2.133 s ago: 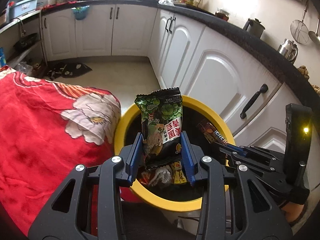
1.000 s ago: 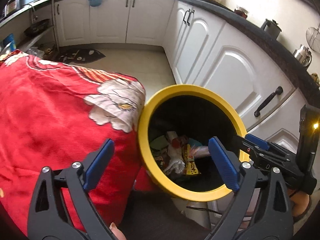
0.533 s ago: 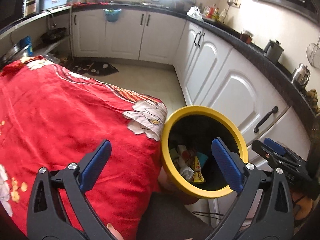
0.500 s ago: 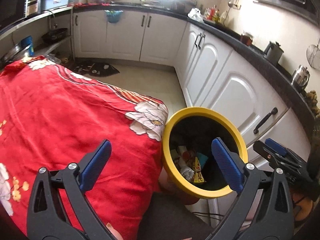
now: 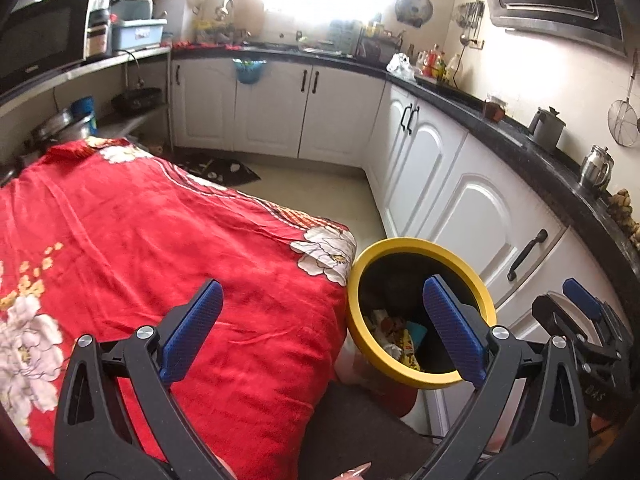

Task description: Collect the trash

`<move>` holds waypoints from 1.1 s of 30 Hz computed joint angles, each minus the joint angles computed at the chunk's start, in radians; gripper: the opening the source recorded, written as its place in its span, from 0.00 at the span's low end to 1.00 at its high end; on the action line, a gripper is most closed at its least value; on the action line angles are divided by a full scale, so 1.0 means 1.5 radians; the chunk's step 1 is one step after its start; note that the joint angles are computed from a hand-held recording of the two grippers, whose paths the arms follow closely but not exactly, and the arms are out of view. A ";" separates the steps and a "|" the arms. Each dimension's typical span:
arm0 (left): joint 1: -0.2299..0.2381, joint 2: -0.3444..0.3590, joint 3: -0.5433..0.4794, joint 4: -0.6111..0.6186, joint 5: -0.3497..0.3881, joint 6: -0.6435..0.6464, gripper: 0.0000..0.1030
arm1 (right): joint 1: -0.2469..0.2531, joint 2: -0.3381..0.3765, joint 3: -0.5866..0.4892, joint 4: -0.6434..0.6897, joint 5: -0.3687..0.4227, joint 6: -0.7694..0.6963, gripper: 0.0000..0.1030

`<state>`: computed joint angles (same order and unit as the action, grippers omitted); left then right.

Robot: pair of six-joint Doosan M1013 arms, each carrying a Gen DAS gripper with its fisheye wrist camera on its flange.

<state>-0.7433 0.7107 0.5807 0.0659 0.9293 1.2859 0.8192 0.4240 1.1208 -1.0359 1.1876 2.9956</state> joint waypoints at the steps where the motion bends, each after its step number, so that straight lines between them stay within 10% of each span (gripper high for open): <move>1: -0.002 -0.008 0.015 0.013 -0.013 -0.007 0.90 | 0.004 0.001 0.002 -0.013 0.000 0.008 0.94; 22: -0.027 -0.126 0.253 0.214 -0.201 -0.149 0.90 | 0.069 0.031 0.025 -0.204 0.103 0.118 0.94; 33: -0.031 -0.136 0.283 0.246 -0.215 -0.179 0.90 | 0.069 0.033 0.028 -0.191 0.091 0.124 0.94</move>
